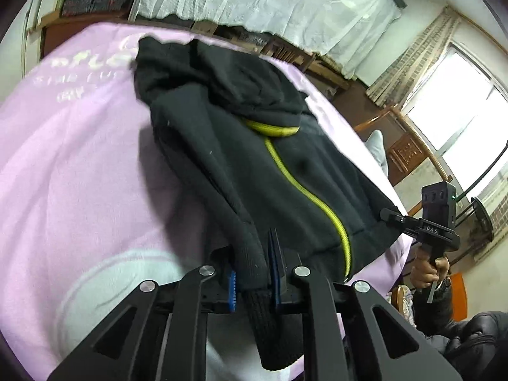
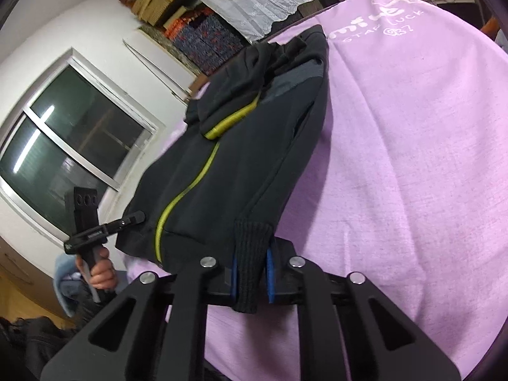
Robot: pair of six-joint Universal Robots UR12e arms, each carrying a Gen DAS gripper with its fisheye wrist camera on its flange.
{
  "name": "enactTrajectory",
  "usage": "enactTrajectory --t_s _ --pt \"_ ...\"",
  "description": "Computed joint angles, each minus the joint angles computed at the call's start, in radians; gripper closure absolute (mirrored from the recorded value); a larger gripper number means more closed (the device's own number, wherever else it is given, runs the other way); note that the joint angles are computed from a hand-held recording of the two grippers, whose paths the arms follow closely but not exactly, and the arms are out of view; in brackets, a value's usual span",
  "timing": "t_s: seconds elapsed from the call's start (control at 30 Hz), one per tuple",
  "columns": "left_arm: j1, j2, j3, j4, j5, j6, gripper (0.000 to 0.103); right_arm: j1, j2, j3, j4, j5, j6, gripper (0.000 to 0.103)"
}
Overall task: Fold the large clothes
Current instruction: 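Grasp the ribbed hem with the left gripper while the right gripper grasps beside it, then lift the hem with both grippers and fold it over toward the hood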
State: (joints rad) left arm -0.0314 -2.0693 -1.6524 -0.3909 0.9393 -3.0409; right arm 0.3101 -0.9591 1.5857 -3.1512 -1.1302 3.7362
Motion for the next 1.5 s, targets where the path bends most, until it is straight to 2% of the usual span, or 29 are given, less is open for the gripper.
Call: enactTrajectory --t_s 0.17,0.3,0.47,0.6,0.77,0.97,1.3,1.43,1.5 --pt "-0.007 0.007 0.001 0.088 0.001 -0.020 0.088 -0.012 0.014 -0.012 -0.087 0.054 0.065 0.092" --pt "-0.006 0.002 0.022 0.126 -0.004 -0.044 0.088 -0.026 0.032 -0.040 -0.160 0.104 0.133 0.093" --pt "-0.002 -0.011 0.067 0.151 -0.009 -0.080 0.088 -0.037 0.046 -0.099 -0.175 0.114 0.147 0.093" --pt "-0.003 -0.034 0.124 0.141 -0.005 -0.108 0.088 -0.041 0.060 -0.161 -0.148 0.103 0.130 0.093" --pt "0.002 -0.080 0.219 0.094 -0.003 -0.141 0.088 -0.055 0.100 -0.269 -0.093 0.108 0.137 0.093" --pt "0.001 -0.150 0.362 -0.006 0.006 -0.158 0.088 -0.072 0.165 -0.411 -0.017 0.107 0.162 0.093" --pt "-0.011 -0.304 0.613 -0.175 0.060 -0.203 0.088 -0.097 0.339 -0.725 0.214 0.093 0.219 0.093" --pt "-0.009 -0.401 0.744 -0.292 0.065 -0.253 0.087 -0.098 0.419 -0.851 0.332 0.064 0.233 0.092" --pt "-0.006 -0.441 0.790 -0.343 0.046 -0.265 0.087 -0.100 0.459 -0.901 0.389 0.062 0.260 0.092"
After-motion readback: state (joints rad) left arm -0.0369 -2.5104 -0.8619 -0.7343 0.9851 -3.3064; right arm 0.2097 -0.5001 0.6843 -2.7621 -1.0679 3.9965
